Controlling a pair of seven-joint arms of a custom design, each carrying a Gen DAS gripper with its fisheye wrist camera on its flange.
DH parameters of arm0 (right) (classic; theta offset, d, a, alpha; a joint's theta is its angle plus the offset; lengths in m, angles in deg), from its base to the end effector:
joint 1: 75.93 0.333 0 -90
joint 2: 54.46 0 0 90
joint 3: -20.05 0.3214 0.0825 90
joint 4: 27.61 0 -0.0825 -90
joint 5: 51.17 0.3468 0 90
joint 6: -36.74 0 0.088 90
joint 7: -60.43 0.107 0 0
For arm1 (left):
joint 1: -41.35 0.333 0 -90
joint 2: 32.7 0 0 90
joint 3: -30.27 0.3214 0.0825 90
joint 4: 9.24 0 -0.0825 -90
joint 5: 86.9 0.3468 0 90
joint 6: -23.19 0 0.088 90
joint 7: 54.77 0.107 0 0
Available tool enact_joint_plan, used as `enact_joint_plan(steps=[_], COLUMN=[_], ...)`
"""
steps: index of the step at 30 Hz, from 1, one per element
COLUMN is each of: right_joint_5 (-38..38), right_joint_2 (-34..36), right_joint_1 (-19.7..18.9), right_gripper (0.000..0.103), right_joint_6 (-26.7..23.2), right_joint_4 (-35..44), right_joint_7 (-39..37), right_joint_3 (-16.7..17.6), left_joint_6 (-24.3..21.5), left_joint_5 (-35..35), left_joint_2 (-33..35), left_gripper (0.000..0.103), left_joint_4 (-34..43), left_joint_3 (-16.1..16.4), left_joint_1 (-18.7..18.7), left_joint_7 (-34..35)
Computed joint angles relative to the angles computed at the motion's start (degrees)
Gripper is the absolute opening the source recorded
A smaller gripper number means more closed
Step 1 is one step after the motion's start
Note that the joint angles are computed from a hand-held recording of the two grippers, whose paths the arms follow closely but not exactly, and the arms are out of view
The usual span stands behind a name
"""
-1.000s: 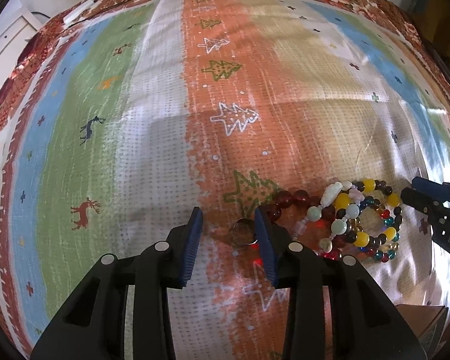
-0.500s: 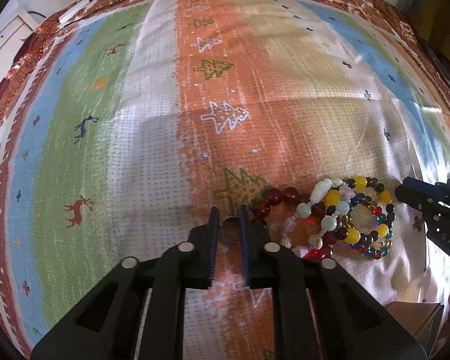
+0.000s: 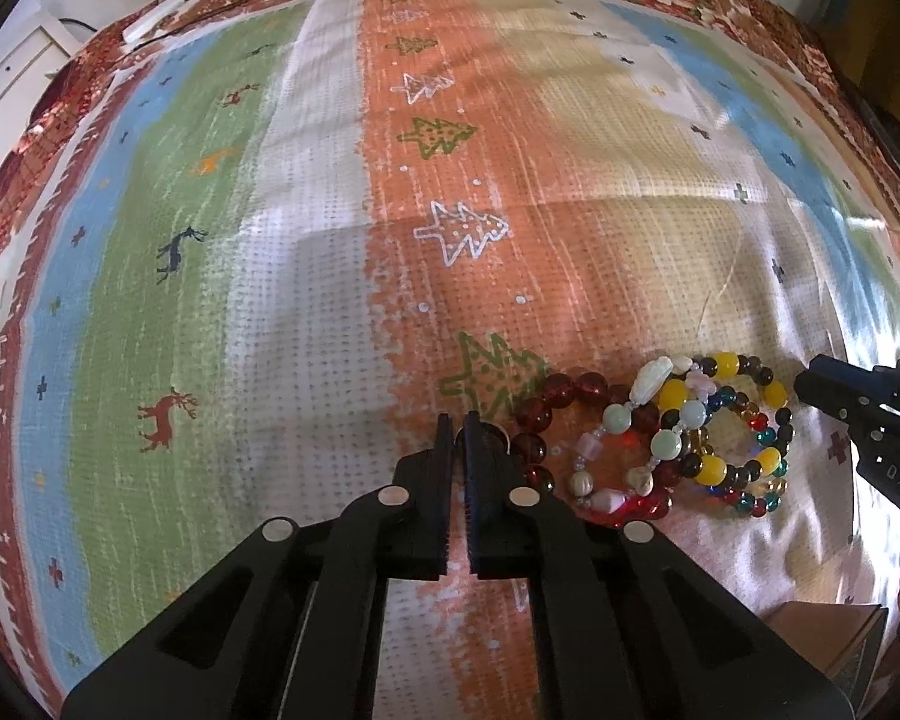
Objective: Organize jewelry
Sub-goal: 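Grasp the small silver ring with the left tool while the right tool grasps the gold pendant, then carry the ring with the left tool while the right tool carries the pendant toward the tin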
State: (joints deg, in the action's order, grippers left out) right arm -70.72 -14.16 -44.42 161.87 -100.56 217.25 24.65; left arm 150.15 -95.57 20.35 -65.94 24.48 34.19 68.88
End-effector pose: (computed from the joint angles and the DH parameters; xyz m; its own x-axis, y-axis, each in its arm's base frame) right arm 0.6070 0.4074 0.3795 -0.3714 -0.9258 -0.0699 -0.8737 0.3740 -0.3110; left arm 0.7625 -0.1472 0.3472 -0.6386 -0.7691 0.0271 -0.7243 0.5889 -0.3586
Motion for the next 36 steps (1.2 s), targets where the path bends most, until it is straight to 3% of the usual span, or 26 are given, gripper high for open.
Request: enact_joint_plan(steps=[19,36], right_joint_5=[-1.17,-4.81], right_joint_2=[-1.74,-3.03], right_joint_1=[0.35,3.55], right_gripper=[0.018,0.018], right_joint_6=[0.89,-0.17], right_joint_4=[-1.58,0.72], right_joint_7=[0.58,3.34], right_joint_3=[-0.14,-0.83], left_joint_6=[1.06,7.92], left_joint_5=[-1.77,-6.67], left_joint_2=[-2.21,-12.89], left_gripper=[0.002,0.002], left_joint_4=[-2.12,-17.72], left_joint_3=[-0.79,-2.13], left_joint_1=[0.9,2.26], left_joint_7=[0.82,4.86])
